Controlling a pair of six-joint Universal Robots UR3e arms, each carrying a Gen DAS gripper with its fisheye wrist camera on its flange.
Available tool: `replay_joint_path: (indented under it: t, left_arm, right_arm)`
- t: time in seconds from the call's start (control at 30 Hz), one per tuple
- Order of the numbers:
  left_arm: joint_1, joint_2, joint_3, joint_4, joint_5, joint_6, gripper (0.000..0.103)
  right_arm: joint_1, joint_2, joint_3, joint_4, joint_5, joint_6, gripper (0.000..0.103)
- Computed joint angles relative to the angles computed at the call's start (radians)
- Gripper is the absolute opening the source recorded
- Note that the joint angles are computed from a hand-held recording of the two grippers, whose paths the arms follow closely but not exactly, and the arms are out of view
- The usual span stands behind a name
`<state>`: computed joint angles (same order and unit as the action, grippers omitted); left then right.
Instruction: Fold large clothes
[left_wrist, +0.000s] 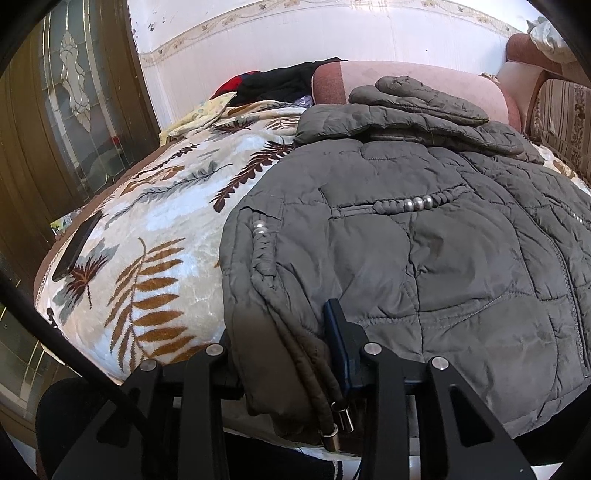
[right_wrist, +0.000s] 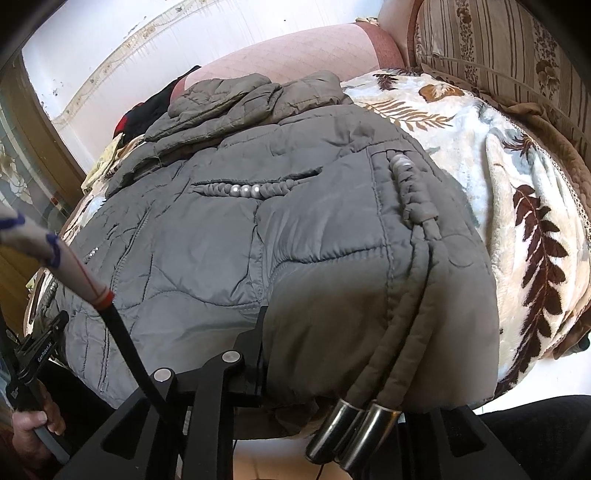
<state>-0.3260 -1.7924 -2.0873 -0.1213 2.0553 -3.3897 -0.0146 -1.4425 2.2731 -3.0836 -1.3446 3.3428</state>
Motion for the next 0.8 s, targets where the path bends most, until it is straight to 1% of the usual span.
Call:
replay_joint_path:
  t: [0.37,0.53,0.7,0.8]
  left_arm:
    - [-0.001,-0.003,0.004,-0.002,0.003,0.000,0.035]
    - [-0.001,-0.002,0.003,-0.002,0.002,0.000,0.034]
    - [-0.002,-0.003,0.004,-0.003,0.003,-0.001,0.034]
    - [-0.001,0.002,0.004,-0.003,-0.001,0.000,0.031]
  right_arm:
    - [0.000,0.005,0.003,-0.008,0.000,0.000,0.027]
    - [0.016,0.008,0.010,-0.038,-0.020,-0.002,0.023]
    - [0.007,-0.001,0.020,-0.044,-0.009,-0.002,0.022]
    - [0.002,-0.011,0.029,-0.053,-0.004,-0.003,0.021]
